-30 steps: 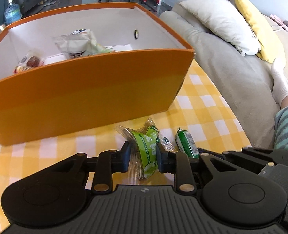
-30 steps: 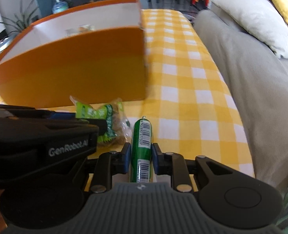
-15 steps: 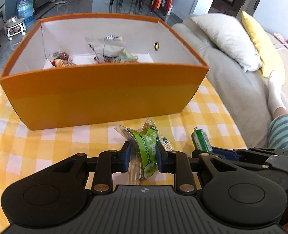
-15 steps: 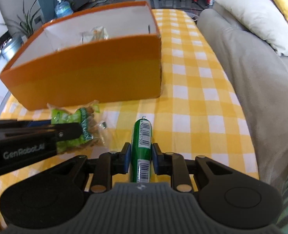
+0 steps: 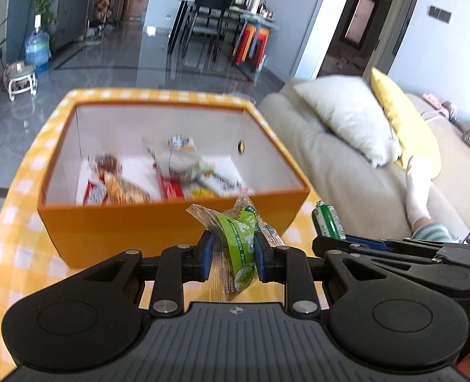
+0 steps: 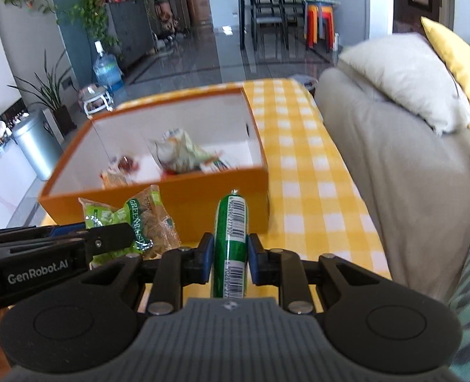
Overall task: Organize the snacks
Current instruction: 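Carry the sausage stick and green packet into the orange box and open both tools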
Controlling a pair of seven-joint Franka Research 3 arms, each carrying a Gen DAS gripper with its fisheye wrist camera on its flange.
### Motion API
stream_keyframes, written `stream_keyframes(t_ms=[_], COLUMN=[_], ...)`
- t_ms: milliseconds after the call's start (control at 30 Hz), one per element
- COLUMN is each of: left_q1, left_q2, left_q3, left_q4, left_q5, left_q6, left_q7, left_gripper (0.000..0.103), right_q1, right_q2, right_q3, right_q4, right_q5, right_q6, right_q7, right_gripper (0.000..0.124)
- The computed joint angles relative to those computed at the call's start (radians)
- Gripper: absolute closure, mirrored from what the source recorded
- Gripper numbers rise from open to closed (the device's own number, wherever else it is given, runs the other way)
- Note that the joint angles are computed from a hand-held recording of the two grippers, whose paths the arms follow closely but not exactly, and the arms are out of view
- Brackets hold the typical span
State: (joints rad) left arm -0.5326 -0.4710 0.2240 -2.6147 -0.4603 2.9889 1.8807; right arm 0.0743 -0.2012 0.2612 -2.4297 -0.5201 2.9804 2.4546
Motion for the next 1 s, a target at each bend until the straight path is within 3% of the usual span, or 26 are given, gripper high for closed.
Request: stream_keyframes(t_ms=[233, 467, 767, 1000], left_q1=[0.016, 0.094, 0.252, 0.367], left_q2=[0.042, 0.154, 0.304, 0.413], left_q3=[0.008, -0.043, -0.162, -0.253], left_q4=[0.085, 0.218, 0.355, 0.452], left_q5=[0.021, 0.031, 0.058, 0.152], left_q6=[0.011, -0.028, -0.132, -0.199], left_q7=[0.018, 0.043, 0.068, 0.024], left_gripper=[0.074, 0.074, 0.074, 0.074], right_q1=[0.050, 0.100, 0.198, 0.260], right_q2=[0.037, 0.132, 0.318, 0.460], right_q3=[-0.045, -0.100, -0.192, -0.250], right_q4=[0.075, 0.219, 0.436, 0.589], right_q5=[0.081, 0.142, 0.186, 0.258], right_q6=[0.014, 0.001, -0.077, -0.156], right_q7=[-0.132, -0.273, -0.443, -0.608], right_gripper=[0.105, 0.105, 0.105, 0.105])
